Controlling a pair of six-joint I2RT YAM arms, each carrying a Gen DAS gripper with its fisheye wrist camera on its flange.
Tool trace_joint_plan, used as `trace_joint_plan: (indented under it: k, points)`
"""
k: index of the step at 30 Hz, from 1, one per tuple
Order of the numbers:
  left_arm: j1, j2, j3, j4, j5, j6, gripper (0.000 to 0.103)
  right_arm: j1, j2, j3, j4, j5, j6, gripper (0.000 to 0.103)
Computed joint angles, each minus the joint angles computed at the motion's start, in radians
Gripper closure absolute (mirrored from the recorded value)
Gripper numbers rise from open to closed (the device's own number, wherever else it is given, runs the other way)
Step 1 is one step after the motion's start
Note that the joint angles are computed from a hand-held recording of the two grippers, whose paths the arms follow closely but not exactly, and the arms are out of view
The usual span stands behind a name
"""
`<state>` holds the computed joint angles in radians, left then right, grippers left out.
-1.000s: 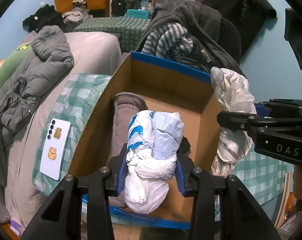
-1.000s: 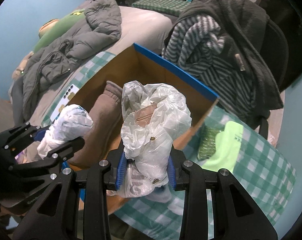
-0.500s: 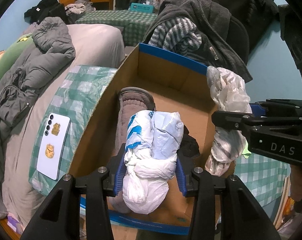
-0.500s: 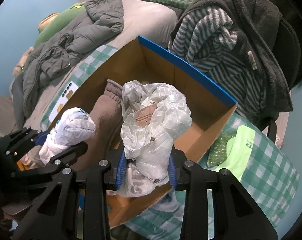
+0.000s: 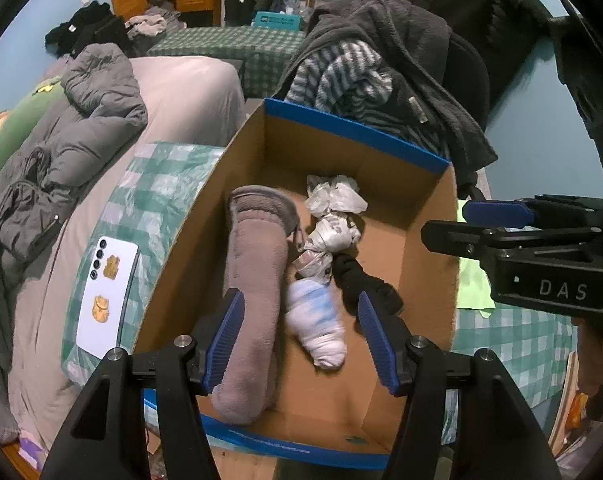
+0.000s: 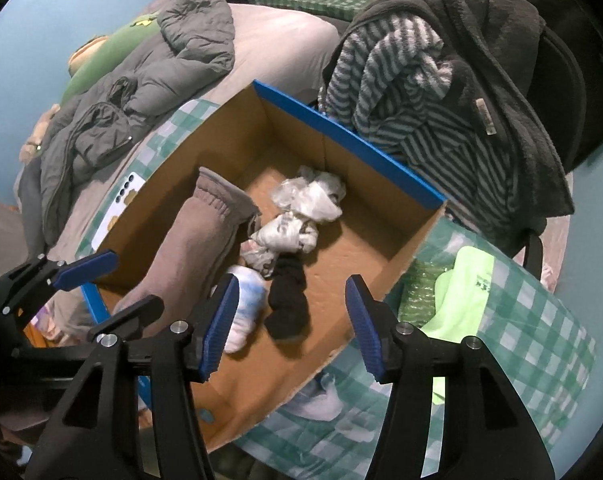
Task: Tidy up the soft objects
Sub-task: 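Open both tools to drop the white bundles into the box, then move both tools back over the table toward the lime-green cloth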
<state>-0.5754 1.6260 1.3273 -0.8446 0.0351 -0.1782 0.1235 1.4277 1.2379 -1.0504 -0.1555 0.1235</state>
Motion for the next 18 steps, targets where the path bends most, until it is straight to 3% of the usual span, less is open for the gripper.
trace_joint_plan:
  k: [18]
  points:
    - [-0.127, -0.009, 0.048, -0.043, -0.018, -0.089, 0.042, -0.163, -0.121, -0.053, -0.074, -0.018, -0.105, 0.042]
